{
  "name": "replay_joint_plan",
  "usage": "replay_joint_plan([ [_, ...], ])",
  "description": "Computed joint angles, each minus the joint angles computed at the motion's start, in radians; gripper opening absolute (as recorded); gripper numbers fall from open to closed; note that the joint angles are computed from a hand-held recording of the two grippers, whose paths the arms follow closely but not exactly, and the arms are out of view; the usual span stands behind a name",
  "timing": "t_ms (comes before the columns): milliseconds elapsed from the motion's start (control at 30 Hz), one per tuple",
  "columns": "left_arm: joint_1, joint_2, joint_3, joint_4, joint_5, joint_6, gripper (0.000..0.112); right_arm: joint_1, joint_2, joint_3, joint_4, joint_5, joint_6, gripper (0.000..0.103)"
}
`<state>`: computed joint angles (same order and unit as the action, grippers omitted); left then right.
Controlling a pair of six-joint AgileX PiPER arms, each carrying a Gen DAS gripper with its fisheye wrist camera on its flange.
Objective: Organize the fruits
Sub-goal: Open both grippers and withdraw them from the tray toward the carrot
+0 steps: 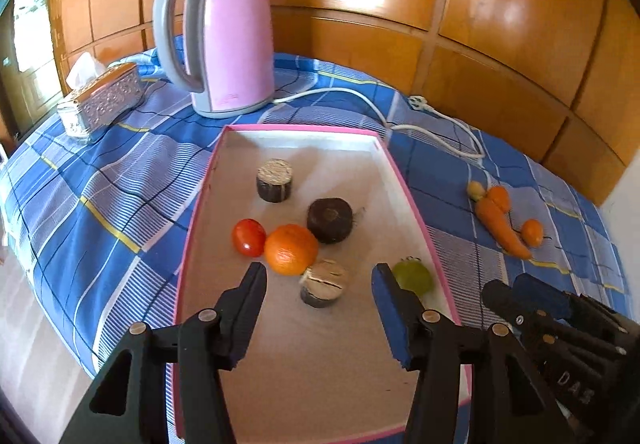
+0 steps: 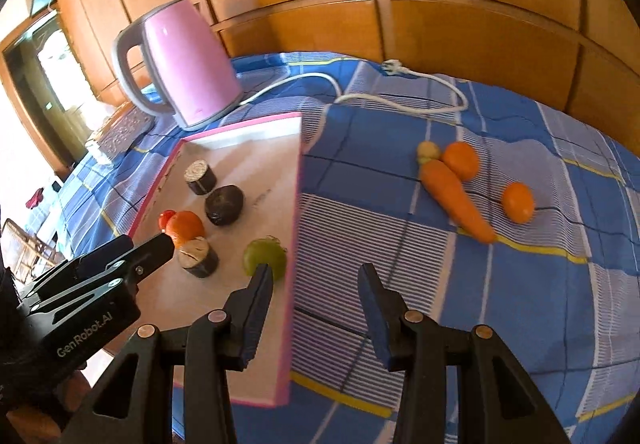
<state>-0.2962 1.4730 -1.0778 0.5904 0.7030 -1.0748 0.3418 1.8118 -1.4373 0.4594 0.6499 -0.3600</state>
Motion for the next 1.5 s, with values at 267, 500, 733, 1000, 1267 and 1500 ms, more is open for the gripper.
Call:
replay_joint_plan([
  [267,-0.050,0.021,-0.017,0.000,0.009,0.006,0.056,-0.070,-0.032,0.060,0.016,-0.015,-0.010,0.045],
  [500,-0.085,0.042,-0.035,0.000,0.015,0.008,0.056,-0.129,-0.037,0.085,0.023,-0.017,-0.012,0.045],
  [733,-0.110,0.076,-0.072,-0.023,0.014,0.038,0.056,-0.182,-0.035,0.100,0.019,-0.024,-0.008,0.045],
  [1000,-0.135,0.130,-0.136,-0.055,0.018,0.085,0.056,-0.245,-0.011,0.095,0.008,-0.025,0.002,0.045],
  [1267,-0.144,0.191,-0.219,-0.082,0.025,0.120,0.056,-0.267,0.023,0.062,-0.001,-0.021,0.010,0.045],
  [1500,-0.139,0.274,-0.329,-0.132,0.035,0.178,0.056,-0.271,0.069,-0.006,-0.021,-0.009,0.023,0.045],
])
